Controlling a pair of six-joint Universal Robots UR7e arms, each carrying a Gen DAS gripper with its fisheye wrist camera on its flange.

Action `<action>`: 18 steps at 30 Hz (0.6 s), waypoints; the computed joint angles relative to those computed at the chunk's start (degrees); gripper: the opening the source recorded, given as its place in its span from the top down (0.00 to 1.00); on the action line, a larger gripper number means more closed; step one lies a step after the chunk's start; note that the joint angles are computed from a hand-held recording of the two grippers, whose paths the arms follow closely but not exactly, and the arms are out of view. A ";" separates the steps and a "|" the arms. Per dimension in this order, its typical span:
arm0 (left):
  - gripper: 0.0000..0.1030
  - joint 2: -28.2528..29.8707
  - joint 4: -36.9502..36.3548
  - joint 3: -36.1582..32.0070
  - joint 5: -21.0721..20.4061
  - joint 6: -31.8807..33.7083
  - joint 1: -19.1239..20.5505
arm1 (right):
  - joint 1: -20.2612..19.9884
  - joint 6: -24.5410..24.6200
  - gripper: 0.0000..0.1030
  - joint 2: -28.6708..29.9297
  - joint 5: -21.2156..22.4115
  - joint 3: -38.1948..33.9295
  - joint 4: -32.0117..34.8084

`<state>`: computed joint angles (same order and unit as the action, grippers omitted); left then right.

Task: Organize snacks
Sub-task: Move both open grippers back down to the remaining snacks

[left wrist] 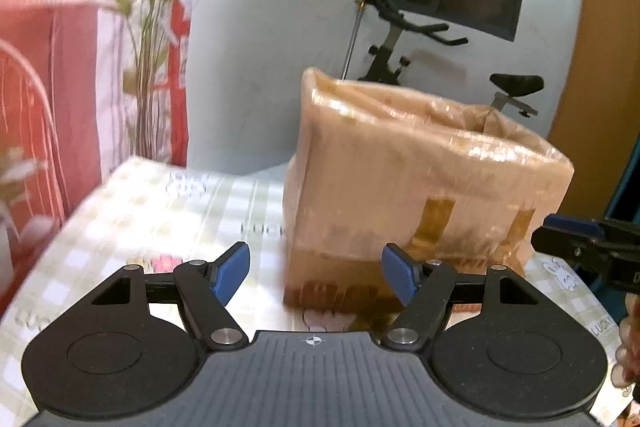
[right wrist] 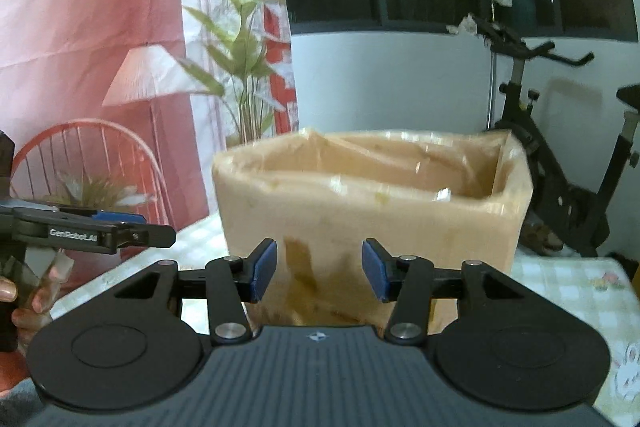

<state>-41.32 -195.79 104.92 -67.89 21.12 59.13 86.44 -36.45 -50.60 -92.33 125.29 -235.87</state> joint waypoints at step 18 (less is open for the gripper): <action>0.27 2.13 -0.94 1.51 2.91 0.38 0.08 | -4.66 2.88 0.51 2.11 -2.97 3.31 0.67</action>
